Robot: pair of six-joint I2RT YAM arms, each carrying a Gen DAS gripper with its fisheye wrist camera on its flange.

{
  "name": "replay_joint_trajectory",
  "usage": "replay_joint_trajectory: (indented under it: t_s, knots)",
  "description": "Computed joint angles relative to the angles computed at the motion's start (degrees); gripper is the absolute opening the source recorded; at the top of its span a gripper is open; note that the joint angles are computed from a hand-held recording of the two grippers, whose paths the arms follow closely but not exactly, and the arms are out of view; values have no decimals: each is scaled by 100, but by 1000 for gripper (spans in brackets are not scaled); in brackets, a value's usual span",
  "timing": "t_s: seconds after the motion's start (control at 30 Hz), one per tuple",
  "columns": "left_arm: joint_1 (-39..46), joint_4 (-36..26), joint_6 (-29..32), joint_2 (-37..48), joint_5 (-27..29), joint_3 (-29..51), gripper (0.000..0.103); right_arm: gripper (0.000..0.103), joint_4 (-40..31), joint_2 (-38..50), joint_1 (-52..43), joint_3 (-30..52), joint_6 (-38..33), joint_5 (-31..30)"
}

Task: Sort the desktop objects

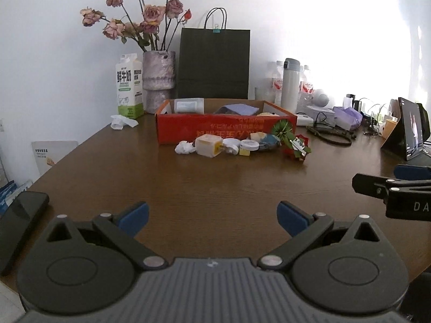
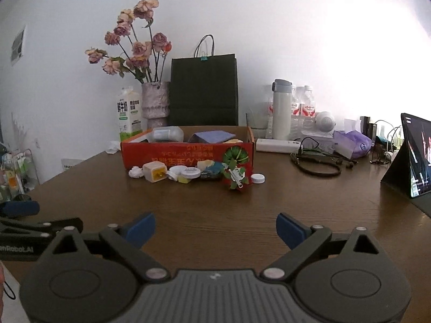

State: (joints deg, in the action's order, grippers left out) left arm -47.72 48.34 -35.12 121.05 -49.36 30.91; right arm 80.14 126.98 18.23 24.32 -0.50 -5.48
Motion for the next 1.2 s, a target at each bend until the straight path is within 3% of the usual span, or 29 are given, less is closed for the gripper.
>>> replay_joint_trajectory:
  t_s: [0.1, 0.2, 0.37, 0.63, 0.77, 0.93, 1.03, 1.2]
  knots:
    - [-32, 99, 23, 35, -81, -39, 103, 97, 44, 41, -34, 9, 145, -50]
    - [17, -327, -124, 69, -142, 152, 103, 98, 58, 156, -46, 70, 280, 7]
    - [122, 217, -87, 181, 48, 5, 103, 98, -21, 275, -94, 170, 372, -71]
    - [525, 324, 141, 356, 407, 194, 103, 98, -674, 256, 60, 636, 229, -92]
    - [962, -108, 262, 243, 998, 460, 103, 98, -1171, 221, 110, 1013, 218, -128]
    - [1703, -262, 803, 295, 1793, 926, 103, 98, -2335, 194, 79, 1894, 228, -167]
    - [2221, -490, 1239, 520, 2280, 1533, 103, 97, -2939, 353, 53, 2576, 196, -146]
    - [3010, -1025, 2104, 1094, 3330, 2936, 103, 86, -3802, 692, -81, 3739, -5, -514]
